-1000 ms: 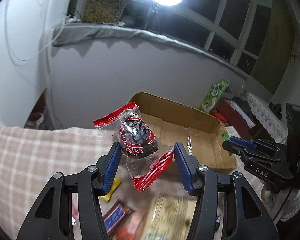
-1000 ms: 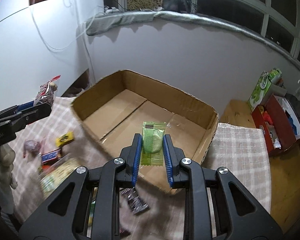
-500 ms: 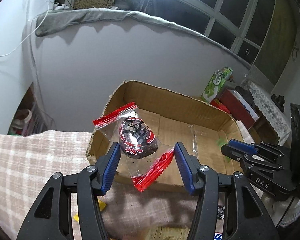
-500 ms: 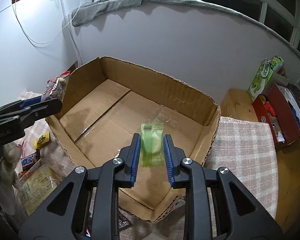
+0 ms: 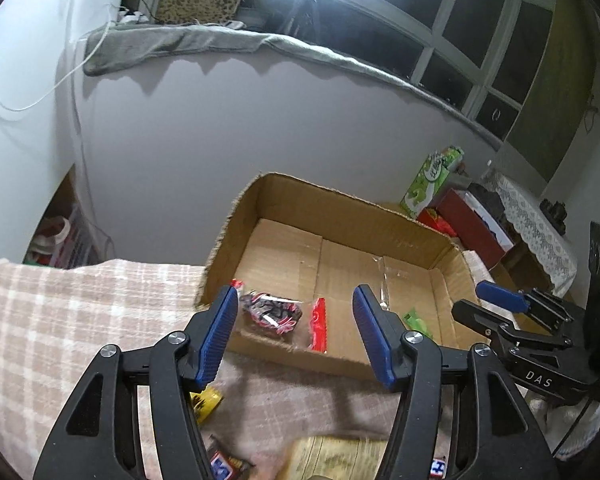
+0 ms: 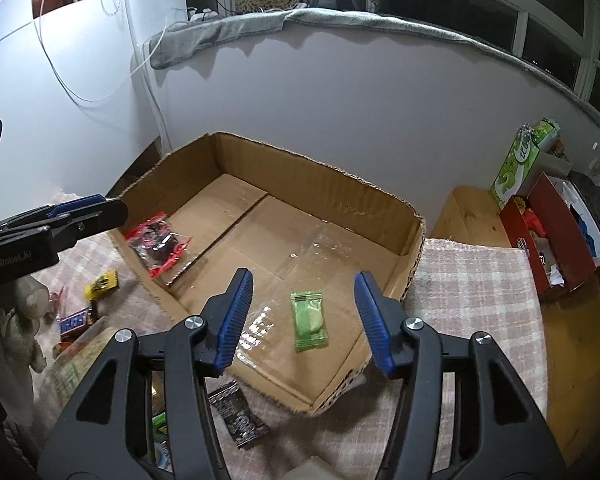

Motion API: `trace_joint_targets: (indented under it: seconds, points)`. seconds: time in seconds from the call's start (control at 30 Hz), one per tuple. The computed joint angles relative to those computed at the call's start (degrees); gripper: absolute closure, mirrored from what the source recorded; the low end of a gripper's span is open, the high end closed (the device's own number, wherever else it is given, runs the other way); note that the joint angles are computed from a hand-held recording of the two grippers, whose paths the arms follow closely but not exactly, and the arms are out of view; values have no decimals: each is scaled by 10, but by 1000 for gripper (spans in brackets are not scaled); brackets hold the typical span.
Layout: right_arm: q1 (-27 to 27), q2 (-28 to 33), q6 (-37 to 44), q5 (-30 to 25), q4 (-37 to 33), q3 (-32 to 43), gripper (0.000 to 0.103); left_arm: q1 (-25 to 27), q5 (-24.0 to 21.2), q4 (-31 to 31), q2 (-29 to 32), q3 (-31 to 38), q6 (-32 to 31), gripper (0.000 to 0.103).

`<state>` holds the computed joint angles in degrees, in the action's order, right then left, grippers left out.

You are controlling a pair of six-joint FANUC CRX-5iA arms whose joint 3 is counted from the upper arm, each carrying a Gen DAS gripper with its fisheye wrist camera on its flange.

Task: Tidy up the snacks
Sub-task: 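Carry both candies over the cardboard box and open both tools, then grasp the plastic-wrapped bread loaf with both tools together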

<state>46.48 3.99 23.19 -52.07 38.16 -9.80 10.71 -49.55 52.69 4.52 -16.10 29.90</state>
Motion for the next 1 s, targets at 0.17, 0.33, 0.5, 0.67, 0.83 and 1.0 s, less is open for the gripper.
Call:
trace_joint_targets:
  seconds: [0.17,0.33,0.5,0.67,0.83,1.0]
  points:
    - [19,-18,-13,2,1,-10,48,31,-22,19,-25,-23,-15,44]
    - [43,-38,-21,13,-16,-24,48,60,-47,27,-46,-48,-22,44]
    - [70,-47,-27,18,-32,-33,48,90,-75,29,-66,-75,-30,44]
    - [91,-47,-32,22,-43,-38,48,111,-97,26,-81,-98,-34,44]
    - [99,-48,-35,41,-72,-41,48,124,-119,16,-81,-110,-29,44]
    - [91,-53,-30,84,-134,-46,48,131,-150,7,-67,-113,-17,44]
